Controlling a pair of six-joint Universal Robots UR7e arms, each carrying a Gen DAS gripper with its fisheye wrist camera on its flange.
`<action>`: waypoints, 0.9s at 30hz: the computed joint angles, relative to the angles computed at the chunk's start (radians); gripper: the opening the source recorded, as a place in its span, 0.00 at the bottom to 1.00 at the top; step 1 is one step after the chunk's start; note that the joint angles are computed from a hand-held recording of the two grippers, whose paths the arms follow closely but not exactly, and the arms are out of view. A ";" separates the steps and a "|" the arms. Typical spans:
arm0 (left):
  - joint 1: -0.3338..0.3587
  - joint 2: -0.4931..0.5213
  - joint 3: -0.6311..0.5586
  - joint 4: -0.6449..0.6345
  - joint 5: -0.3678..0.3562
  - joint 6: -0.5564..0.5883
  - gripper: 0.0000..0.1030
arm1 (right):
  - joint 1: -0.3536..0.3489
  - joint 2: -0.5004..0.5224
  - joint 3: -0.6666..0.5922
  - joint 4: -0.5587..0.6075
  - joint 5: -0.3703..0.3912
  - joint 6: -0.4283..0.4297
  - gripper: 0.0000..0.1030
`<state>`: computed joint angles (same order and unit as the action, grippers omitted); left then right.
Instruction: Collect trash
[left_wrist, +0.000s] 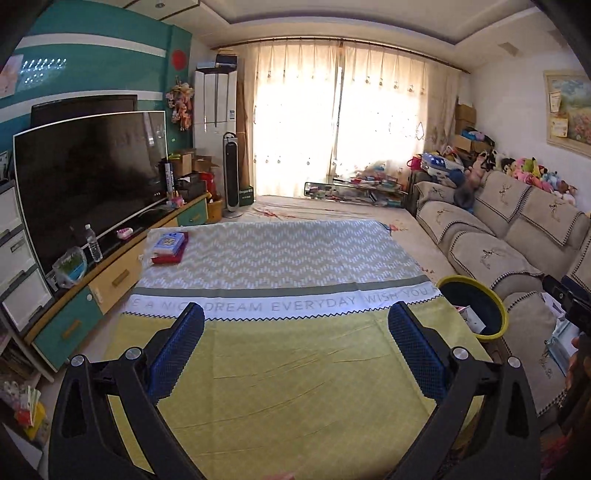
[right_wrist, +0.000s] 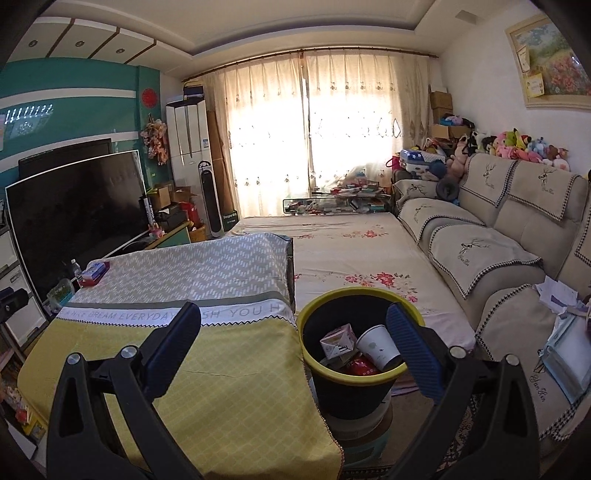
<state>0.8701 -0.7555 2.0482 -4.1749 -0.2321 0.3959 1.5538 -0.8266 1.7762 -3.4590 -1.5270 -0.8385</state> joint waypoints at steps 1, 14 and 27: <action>-0.011 -0.007 0.017 -0.031 0.015 0.007 0.95 | 0.002 -0.009 0.014 -0.011 0.002 -0.004 0.93; -0.062 -0.012 0.057 -0.089 0.047 -0.002 0.95 | 0.022 -0.031 0.058 -0.041 -0.033 -0.015 0.93; -0.044 -0.007 0.039 -0.020 0.023 -0.057 0.95 | 0.023 -0.004 0.030 -0.013 -0.052 -0.013 0.93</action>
<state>0.8259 -0.7630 2.0872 -4.1945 -0.2088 0.3385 1.5766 -0.8306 1.8062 -3.4723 -1.5794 -0.8516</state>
